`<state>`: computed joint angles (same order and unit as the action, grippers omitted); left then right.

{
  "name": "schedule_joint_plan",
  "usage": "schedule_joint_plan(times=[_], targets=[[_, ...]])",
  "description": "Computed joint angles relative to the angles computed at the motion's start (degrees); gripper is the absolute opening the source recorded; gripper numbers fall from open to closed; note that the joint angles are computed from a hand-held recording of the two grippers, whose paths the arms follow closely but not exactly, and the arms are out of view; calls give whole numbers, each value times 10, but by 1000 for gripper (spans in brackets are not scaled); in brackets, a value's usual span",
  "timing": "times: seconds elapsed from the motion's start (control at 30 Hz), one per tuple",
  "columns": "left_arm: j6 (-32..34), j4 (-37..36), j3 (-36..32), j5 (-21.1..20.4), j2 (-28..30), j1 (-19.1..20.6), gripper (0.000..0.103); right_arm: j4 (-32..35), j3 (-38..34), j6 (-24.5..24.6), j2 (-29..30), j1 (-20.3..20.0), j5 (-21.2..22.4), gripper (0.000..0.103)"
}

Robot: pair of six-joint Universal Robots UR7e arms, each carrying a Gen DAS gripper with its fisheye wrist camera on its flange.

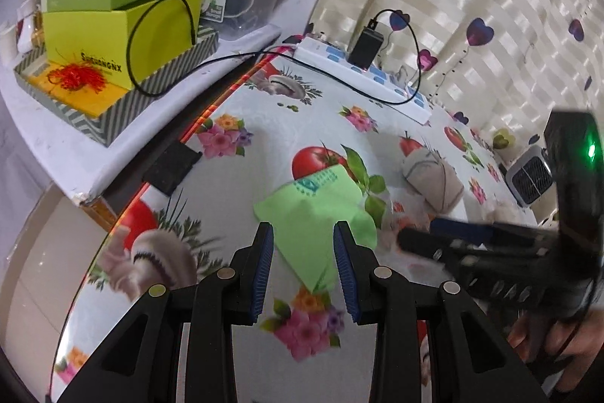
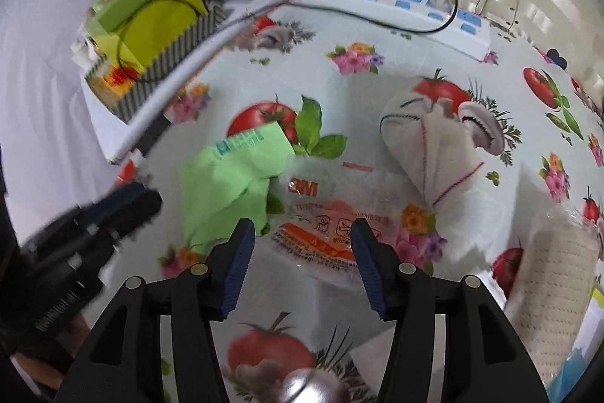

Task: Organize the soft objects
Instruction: 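Grasp the green cloth with the left tool while the right tool grasps the clear plastic packet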

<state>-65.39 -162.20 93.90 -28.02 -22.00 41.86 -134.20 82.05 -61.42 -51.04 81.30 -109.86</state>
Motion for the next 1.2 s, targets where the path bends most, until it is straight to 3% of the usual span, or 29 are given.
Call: schedule_joint_plan(times=[0.23, 0.37, 0.5, 0.7, 0.77, 0.83, 1.2], targets=[[12, -7, -16, -30, 11, 27, 32, -39, 4, -10, 15, 0, -45, 54], [17, -18, -22, -45, 18, 35, 32, -75, 20, -40, 12, 1, -53, 27], [27, 5, -46, -44, 30, 33, 33, -56, 15, -29, 6, -2, -42, 25], [43, 52, -82, -24, 49, 31, 33, -26, 11, -22, -21, -7, -2, 25], [36, 92, -95, -15, 53, 29, 25, -17, 13, -24, -33, -9, 14, 25], [57, 81, -99, -27, 57, 29, 7, -14, 19, -30, -47, -13, 31, 25], [49, 39, -68, -13, 55, -3, 6, 58, 20, -41, -114, -42, 146, 25]])
